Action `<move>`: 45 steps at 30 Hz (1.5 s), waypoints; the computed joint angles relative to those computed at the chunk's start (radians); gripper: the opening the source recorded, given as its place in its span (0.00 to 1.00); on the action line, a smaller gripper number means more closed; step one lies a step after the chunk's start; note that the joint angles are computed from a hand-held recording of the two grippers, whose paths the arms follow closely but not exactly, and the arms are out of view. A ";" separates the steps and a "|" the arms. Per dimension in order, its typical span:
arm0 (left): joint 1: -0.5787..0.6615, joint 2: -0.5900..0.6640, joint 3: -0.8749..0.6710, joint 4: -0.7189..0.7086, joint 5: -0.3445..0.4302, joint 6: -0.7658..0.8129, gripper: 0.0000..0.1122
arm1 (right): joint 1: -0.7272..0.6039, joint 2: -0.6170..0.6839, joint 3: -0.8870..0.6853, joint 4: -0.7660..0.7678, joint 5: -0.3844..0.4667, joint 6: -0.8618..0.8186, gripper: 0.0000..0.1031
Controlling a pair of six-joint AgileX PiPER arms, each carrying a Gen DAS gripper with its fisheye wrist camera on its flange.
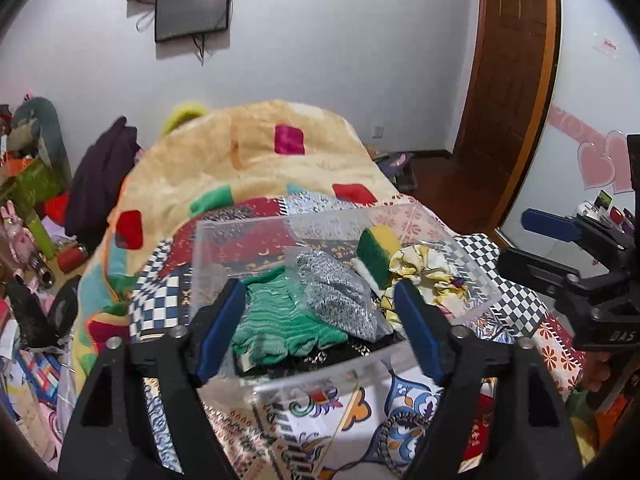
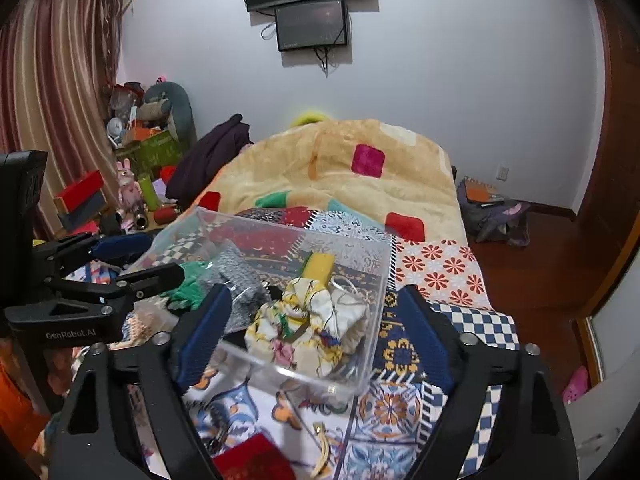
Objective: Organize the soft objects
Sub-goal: 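Drop grey bag into box with left tool while right tool drops scrunchie, then grasp beaded bracelet with left tool while right tool grasps red velvet pouch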
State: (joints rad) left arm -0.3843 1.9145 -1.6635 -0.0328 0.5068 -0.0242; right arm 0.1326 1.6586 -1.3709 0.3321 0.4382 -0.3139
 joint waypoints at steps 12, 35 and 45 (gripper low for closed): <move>-0.010 -0.137 0.246 -0.073 -0.053 0.049 0.83 | 0.020 -0.112 0.187 0.021 0.001 -0.044 0.95; -0.065 -0.074 0.403 -0.153 -0.085 0.114 0.38 | 0.074 -0.008 0.297 0.058 0.086 -0.086 0.69; -0.071 -0.082 0.425 -0.162 -0.110 0.129 0.05 | 0.060 -0.024 0.309 0.091 0.071 -0.110 0.34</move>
State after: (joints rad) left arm -0.4552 1.8324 -1.2383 -0.1946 0.3964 0.1049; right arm 0.1924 1.6345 -1.0623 0.4231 0.5088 -0.4235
